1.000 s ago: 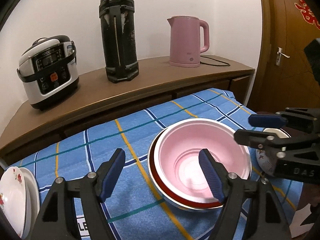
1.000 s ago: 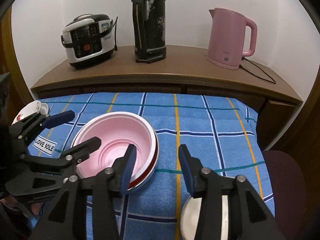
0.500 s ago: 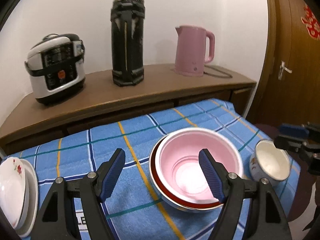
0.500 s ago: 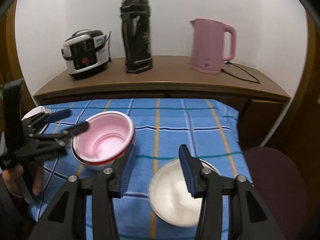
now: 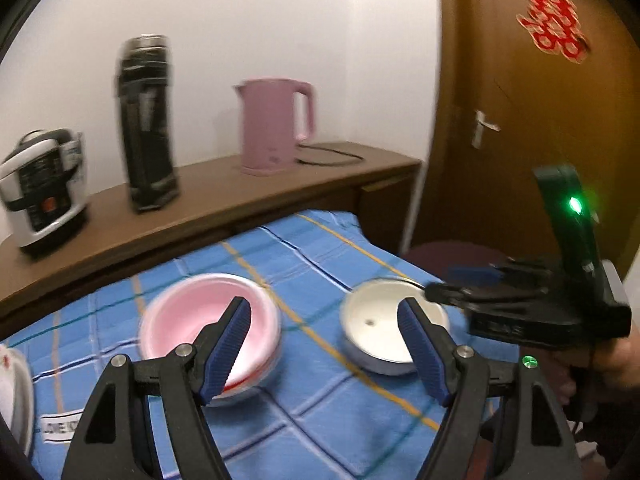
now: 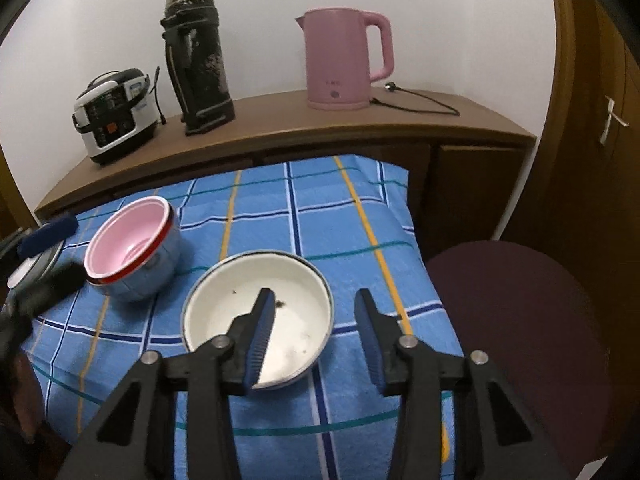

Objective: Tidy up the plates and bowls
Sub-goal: 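Move the left gripper to the white enamel bowl rim and close on it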

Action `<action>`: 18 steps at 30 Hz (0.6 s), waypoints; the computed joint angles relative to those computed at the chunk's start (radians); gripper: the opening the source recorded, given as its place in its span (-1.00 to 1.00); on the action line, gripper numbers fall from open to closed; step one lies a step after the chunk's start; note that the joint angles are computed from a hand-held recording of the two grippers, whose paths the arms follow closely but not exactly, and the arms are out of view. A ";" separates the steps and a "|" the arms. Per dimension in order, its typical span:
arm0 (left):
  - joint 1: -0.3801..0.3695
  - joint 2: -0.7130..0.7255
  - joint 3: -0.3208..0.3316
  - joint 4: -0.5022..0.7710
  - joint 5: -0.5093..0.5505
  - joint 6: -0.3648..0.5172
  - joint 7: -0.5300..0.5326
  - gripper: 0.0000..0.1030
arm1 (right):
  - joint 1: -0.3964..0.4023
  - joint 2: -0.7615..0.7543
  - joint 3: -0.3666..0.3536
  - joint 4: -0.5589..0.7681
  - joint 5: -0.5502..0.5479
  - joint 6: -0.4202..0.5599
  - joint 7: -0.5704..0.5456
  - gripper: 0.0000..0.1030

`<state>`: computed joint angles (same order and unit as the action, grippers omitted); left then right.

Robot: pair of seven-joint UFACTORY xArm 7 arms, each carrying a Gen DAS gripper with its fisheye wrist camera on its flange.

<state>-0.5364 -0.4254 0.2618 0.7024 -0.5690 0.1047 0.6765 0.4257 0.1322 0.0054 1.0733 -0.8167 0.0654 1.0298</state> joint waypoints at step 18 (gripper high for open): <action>0.167 0.205 -0.191 0.110 -0.086 0.147 0.007 -0.08 | -0.024 0.056 0.030 -0.044 0.335 -0.105 -0.308 -0.69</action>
